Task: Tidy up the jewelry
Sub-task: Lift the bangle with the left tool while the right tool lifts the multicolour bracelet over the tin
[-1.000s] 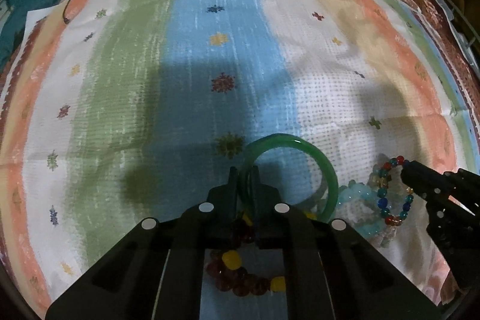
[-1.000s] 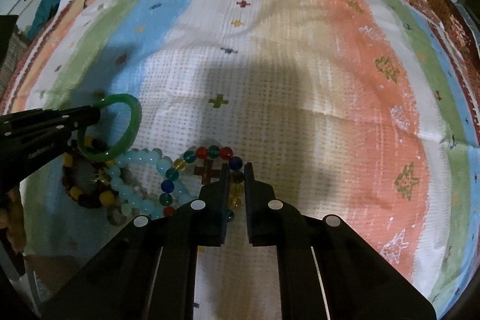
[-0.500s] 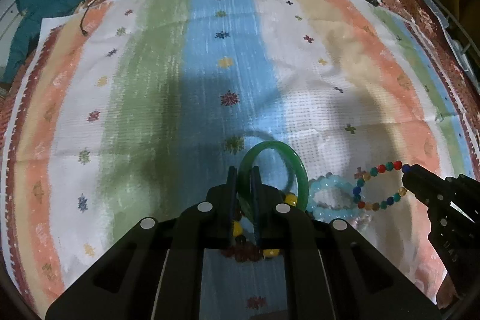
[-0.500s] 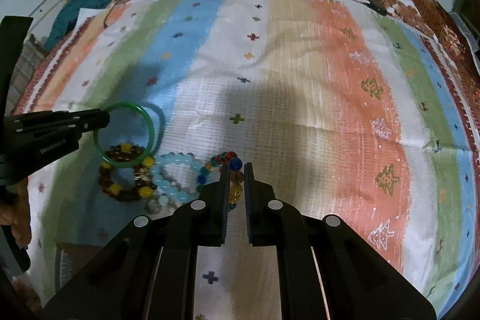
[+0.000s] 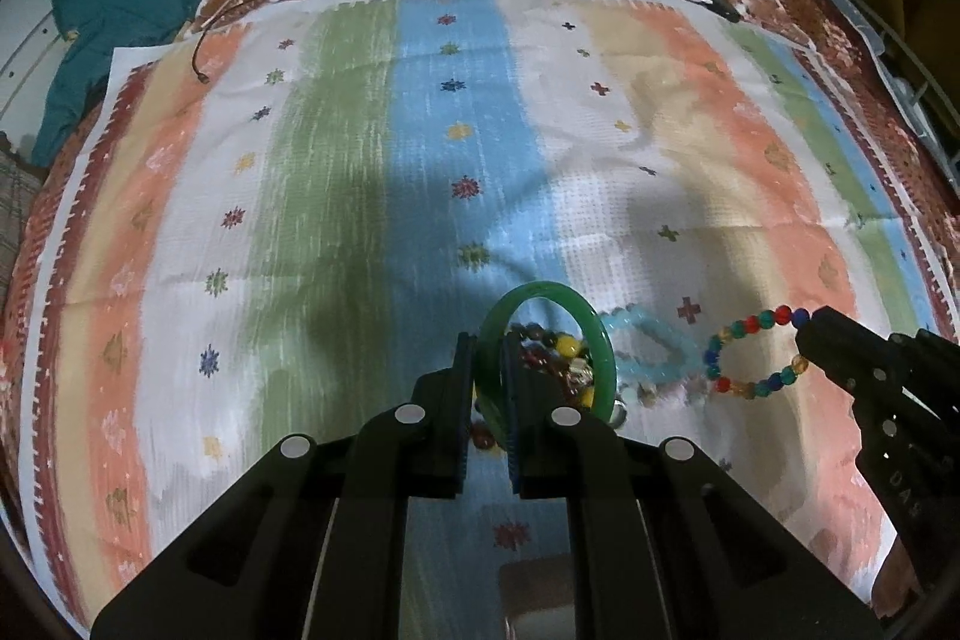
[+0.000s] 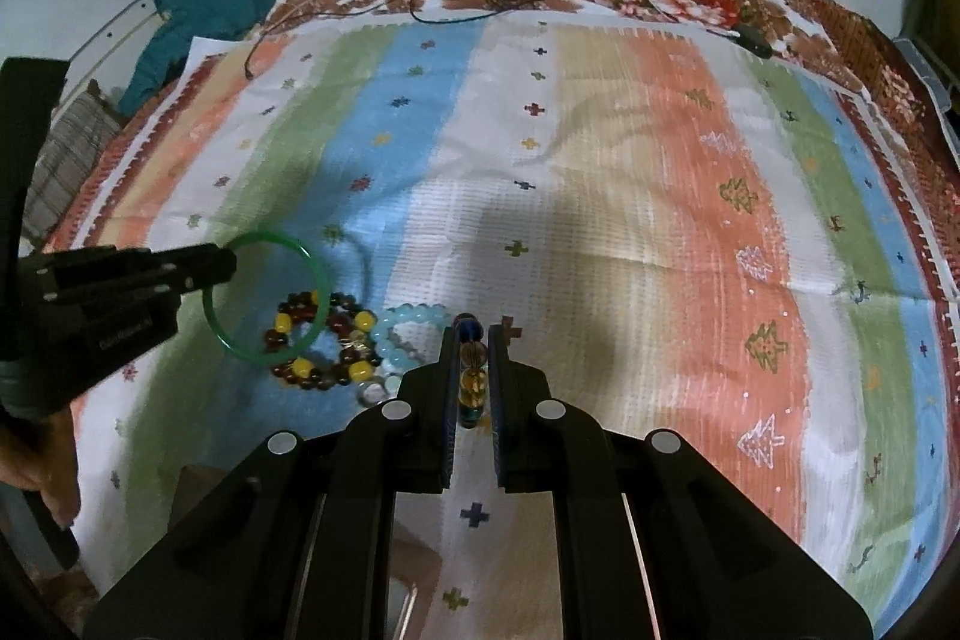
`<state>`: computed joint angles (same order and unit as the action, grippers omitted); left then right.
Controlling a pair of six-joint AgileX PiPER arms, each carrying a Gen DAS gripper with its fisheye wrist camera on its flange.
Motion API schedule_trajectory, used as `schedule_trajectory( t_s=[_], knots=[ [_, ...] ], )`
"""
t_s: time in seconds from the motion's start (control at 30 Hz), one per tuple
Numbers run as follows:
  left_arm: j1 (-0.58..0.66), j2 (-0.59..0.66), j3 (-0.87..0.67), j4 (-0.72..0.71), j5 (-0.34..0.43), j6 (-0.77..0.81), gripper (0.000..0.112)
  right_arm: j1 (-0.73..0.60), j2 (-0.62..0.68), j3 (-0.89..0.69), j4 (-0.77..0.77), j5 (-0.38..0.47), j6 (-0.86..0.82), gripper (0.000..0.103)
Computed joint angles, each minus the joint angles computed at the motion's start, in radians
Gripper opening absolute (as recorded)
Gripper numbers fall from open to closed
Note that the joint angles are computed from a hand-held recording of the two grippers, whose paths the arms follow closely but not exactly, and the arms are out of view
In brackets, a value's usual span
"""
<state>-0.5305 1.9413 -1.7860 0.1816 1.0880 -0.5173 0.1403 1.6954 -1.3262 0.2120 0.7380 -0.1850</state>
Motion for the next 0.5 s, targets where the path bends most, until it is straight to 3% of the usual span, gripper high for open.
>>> schedule_trajectory(
  t_s=[0.5],
  knots=[
    [-0.075,-0.17,0.159,0.034,-0.039,-0.086,0.009,-0.002,-0.154,0.109,0.025,0.001,-0.05,0.01]
  ],
)
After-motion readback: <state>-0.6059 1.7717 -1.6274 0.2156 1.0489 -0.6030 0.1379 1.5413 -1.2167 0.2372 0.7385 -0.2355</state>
